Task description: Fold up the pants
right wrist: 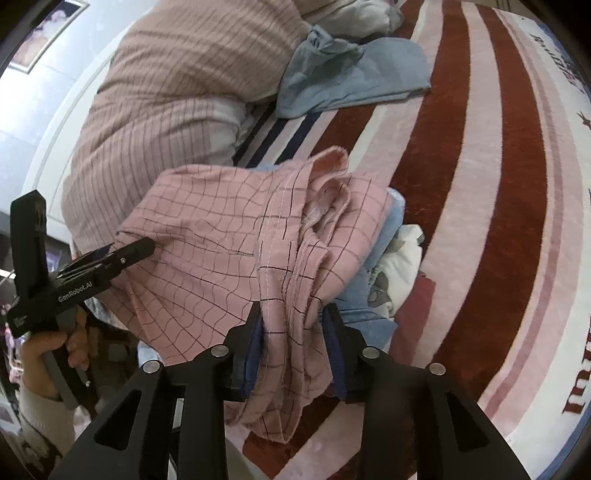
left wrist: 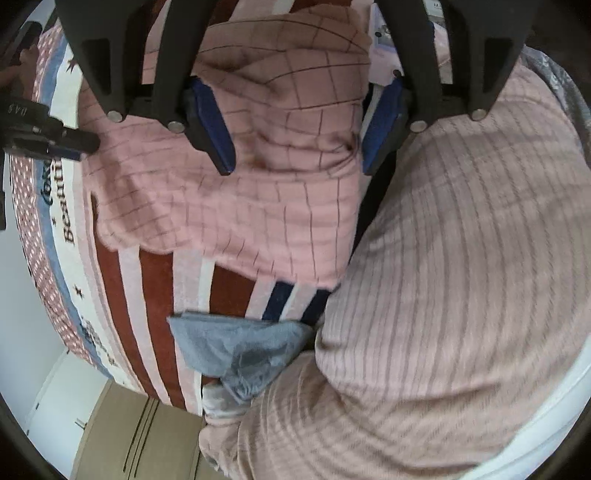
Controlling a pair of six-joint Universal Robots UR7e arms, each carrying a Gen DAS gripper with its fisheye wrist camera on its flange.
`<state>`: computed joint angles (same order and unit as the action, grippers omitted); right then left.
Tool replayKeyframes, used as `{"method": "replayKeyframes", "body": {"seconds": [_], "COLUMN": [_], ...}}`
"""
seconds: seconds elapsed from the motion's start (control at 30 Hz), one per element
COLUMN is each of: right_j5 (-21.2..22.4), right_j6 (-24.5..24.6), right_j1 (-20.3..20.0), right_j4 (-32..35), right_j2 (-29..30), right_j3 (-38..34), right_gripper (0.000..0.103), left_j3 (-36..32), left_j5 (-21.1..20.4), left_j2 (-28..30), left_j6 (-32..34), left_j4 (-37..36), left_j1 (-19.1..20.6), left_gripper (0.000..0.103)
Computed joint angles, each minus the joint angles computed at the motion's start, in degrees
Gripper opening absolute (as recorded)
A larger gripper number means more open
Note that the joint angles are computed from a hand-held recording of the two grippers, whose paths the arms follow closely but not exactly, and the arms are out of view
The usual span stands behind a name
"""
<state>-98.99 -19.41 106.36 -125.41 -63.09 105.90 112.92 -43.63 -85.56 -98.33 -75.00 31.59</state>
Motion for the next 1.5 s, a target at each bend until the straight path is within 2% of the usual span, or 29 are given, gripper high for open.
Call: {"method": "replayKeyframes", "body": {"seconds": [0.23, 0.37, 0.53, 0.63, 0.7, 0.8, 0.9, 1.0, 1.1, 1.13, 1.2, 1.37, 1.5], "right_j5": [1.5, 1.6, 1.9, 2.1, 2.6, 4.5, 5.5, 7.4, 9.2, 10.5, 13.1, 23.4, 31.0], "right_j6": [-1.6, -3.1, -5.9, -9.8, -11.6, -16.1, -22.0, -28.5, -34.8, -37.0, -39.9, -48.5, -55.1], "right_j1": [-1.0, -2.2, -4.1, -5.8, -6.6, -8.3, -9.5, -11.6, -14.4, -15.8, -18.6, -28.1, -35.7], "right_j4": [0.8, 1.5, 3.4, 3.6, 4.2, 5.1, 3.6, 1.6, -2.9, -4.7, -7.6, -16.9, -22.7], "right_j2": [-3.4, -6.9, -12.0, -16.4, -18.6, -22.9, -26.6, -30.0, -32.9, -33.9, -35.6, -39.3, -40.8], "right_j3": [-0.7, -0.8, -0.8, 0.0, 0.1, 0.4, 1.5, 3.0, 5.8, 7.2, 9.5, 17.4, 22.8], "right_gripper": [0.036, 0.045, 0.045, 0.047, 0.047, 0.049, 0.061, 0.062, 0.074, 0.074, 0.075, 0.088, 0.095], "left_j3": [-6.5, -11.0, -16.8, -19.9, -22.5, -25.7, -27.6, -27.6, -25.6, -24.5, -22.0, -16.4, -15.1], "left_j5": [3.8, 6.4, 9.5, 10.5, 11.4, 13.1, 14.5, 16.5, 18.7, 19.4, 20.9, 24.9, 26.0], "left_j2": [4.6, 9.0, 15.8, 19.8, 23.2, 27.8, 31.3, 33.7, 35.2, 35.7, 36.4, 39.8, 43.8], "left_j6": [-3.4, -5.4, -8.3, -10.6, -13.1, -16.8, -20.2, -23.9, -27.1, -28.1, -30.0, -38.8, -51.0], "left_j4": [6.3, 8.7, 11.3, 13.0, 14.4, 17.0, 19.1, 20.6, 20.6, 20.3, 19.3, 21.6, 29.3], "left_j1": [-2.3, -3.9, -6.9, -9.1, -10.7, -13.3, -15.0, -16.3, -17.1, -17.3, -17.7, -18.7, -19.7], "left_gripper": [0.069, 0.071, 0.074, 0.077, 0.082, 0.084, 0.085, 0.087, 0.088, 0.09, 0.099, 0.099, 0.102]}}
